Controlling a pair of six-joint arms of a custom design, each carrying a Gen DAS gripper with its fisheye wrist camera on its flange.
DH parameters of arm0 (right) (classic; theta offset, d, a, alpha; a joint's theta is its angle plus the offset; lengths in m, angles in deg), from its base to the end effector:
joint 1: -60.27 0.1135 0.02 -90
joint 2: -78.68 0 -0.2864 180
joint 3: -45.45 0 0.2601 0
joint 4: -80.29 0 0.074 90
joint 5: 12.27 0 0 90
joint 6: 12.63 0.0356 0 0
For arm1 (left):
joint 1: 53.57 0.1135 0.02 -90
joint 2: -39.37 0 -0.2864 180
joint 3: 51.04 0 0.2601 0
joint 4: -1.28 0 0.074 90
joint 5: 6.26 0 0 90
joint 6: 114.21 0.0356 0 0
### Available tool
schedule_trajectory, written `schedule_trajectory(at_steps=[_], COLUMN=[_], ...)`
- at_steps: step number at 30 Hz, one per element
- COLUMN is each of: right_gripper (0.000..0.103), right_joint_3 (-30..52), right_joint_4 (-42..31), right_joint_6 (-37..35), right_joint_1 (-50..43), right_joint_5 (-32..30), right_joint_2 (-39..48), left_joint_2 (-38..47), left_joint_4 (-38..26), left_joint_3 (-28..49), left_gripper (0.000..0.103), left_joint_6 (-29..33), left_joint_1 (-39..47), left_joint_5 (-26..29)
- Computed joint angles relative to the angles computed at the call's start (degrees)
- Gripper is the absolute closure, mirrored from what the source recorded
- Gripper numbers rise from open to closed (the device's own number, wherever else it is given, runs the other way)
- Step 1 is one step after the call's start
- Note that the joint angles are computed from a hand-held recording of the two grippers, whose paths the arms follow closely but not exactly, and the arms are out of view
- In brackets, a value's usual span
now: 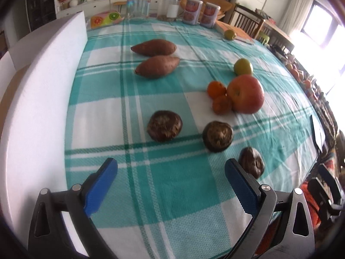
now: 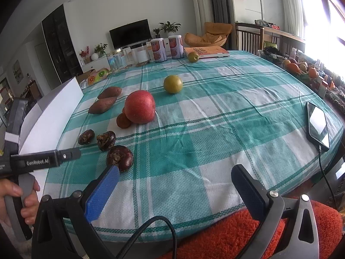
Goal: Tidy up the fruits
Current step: 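Grasp a dark brown fruit with the left tool, then carry the brown fruit into the box with the left tool while the right tool carries the red apple there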
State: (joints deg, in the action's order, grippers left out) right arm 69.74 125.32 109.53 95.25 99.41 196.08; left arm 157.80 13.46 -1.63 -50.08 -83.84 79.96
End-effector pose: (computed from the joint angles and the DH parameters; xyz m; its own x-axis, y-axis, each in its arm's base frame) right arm 0.1790 0.1092 0.0284 -0.6920 0.1195 -0.7119 0.0447 0.9914 0.1229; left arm 0.2684 -0.1539 0.0308 -0.8564 -0.0043 -0.5162 0.1091 0.9759 -0.1890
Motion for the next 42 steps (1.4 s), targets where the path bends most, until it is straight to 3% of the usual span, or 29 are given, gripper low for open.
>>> schedule_trajectory(at_steps=[4,5,6,7,8,11,14,20,29,32,37,42], right_gripper=[0.000,0.000,0.000,0.000,0.000,0.000,0.000,0.000,0.000,0.000,0.000,0.000], right_joint_3=[0.0,0.0,0.0,0.0,0.0,-0.1,-0.1,0.0,0.7,2.2,12.1,34.8], right_joint_4=[0.0,-0.1,0.0,0.0,0.0,0.3,0.2,1.7,0.5,-2.3,-16.5,-34.6], right_joint_6=[-0.1,-0.1,0.0,0.0,0.1,0.0,-0.1,0.0,0.3,-1.8,-7.7,-10.8], right_joint_1=[0.1,0.1,0.1,0.1,0.1,-0.2,-0.6,-3.7,-5.0,-8.3,-14.6,-17.5], right_joint_5=[0.2,0.2,0.2,0.2,0.2,-0.2,-0.8,-4.9,-7.5,-13.2,-19.1,-28.6], right_joint_2=[-0.1,-0.1,-0.1,-0.1,-0.1,0.0,0.1,1.6,2.1,0.9,-4.6,4.5], left_joint_2=[3.3,4.4,5.4,6.4,7.6,9.6,10.0,9.3,1.0,-1.9,-5.1,-7.7], left_joint_4=[-2.1,-2.5,-3.0,-4.4,-5.5,-7.1,-6.7,-2.6,2.1,3.0,4.4,5.1], left_joint_3=[5.2,6.4,7.6,9.1,10.5,12.7,12.8,9.9,1.2,-1.9,-5.9,-8.1], left_gripper=[0.005,0.012,0.038,0.056,0.057,0.056,0.056,0.060,0.060,0.060,0.060,0.060], left_joint_6=[1.4,1.8,2.3,2.6,2.7,2.7,4.3,3.4,1.5,0.9,0.2,-0.7], left_joint_1=[3.0,3.0,3.1,3.5,4.3,4.7,3.2,3.7,4.4,3.7,1.7,0.8], left_joint_5=[2.1,1.6,1.3,2.0,4.4,6.3,3.2,3.1,7.1,8.0,8.9,9.9])
